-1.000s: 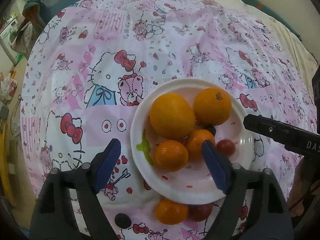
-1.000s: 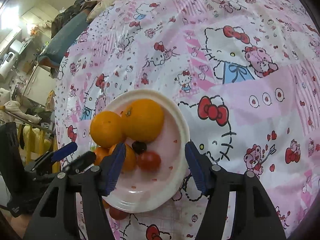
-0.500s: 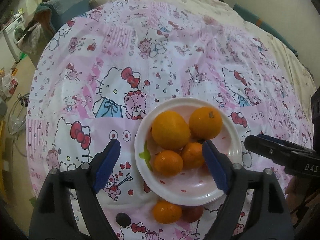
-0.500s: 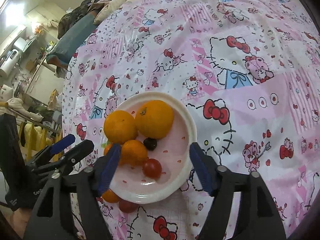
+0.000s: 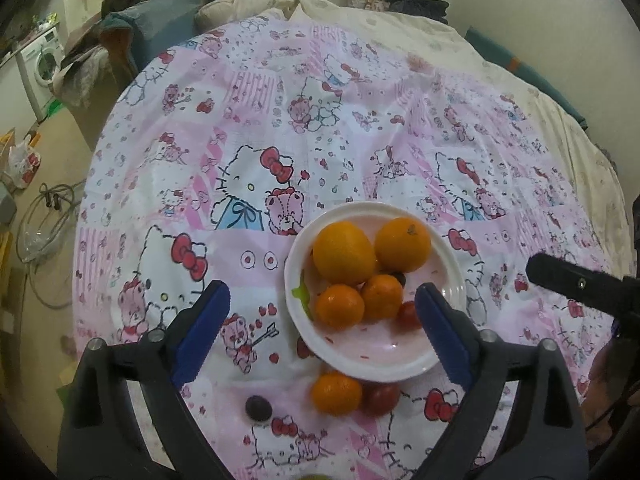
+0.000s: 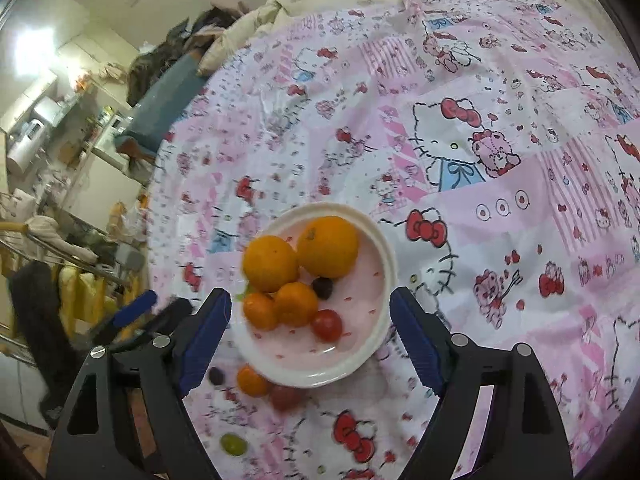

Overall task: Organize fruits
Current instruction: 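Grasp a dark plum with the left gripper while the right gripper grasps a red tomato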

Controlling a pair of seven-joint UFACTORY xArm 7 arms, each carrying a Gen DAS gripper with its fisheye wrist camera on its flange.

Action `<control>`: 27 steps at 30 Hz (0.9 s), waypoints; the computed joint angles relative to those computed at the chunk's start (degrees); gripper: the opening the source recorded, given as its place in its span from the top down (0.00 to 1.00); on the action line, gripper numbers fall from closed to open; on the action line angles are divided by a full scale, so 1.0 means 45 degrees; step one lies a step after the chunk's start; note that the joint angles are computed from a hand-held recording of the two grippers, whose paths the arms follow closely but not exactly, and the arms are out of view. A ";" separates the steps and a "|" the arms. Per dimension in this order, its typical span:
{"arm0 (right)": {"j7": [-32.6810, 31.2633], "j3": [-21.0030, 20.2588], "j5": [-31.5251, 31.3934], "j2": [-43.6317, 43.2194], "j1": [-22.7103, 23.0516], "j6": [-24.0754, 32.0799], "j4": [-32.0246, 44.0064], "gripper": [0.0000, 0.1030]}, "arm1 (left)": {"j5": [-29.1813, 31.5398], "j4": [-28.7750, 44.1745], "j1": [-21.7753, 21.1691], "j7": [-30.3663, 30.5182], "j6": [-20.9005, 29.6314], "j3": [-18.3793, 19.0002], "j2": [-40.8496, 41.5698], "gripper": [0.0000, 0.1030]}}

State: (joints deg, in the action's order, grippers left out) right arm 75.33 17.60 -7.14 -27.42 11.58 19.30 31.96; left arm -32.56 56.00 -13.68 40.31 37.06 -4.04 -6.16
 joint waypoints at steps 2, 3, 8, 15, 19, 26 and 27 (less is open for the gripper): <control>0.0239 0.0224 -0.0029 -0.0310 0.0031 0.0351 0.0062 0.18 | -0.0037 -0.0070 0.0038 0.0136 0.0118 0.0077 -0.0273 0.11; 0.0485 0.0414 -0.0094 -0.0465 -0.0033 0.0658 0.0116 0.18 | -0.0008 -0.0130 0.0059 0.0245 0.0173 0.0130 -0.0447 0.11; 0.1392 0.0610 0.0067 -0.1144 0.0279 0.1354 -0.0142 0.18 | 0.0080 -0.0437 0.0259 0.0264 0.0725 0.0547 -0.1138 0.11; 0.1857 0.0709 0.0398 -0.1767 0.0978 0.1435 -0.0685 0.18 | 0.0554 -0.0615 0.0760 -0.0574 0.1491 0.0867 -0.1326 0.11; 0.2451 0.0993 0.0607 -0.2199 0.1232 0.1308 -0.1089 0.18 | 0.0991 -0.0759 0.1011 -0.1033 0.1562 0.0870 -0.1235 0.11; 0.2808 0.1069 0.0602 -0.2256 0.1431 0.1232 -0.1325 0.18 | 0.2128 -0.0771 0.1256 -0.2084 0.1970 0.0628 -0.0518 0.15; 0.2840 0.1047 0.0605 -0.2265 0.1433 0.1219 -0.1362 0.18 | 0.2262 -0.0779 0.1273 -0.2160 0.2052 0.0598 -0.0431 0.21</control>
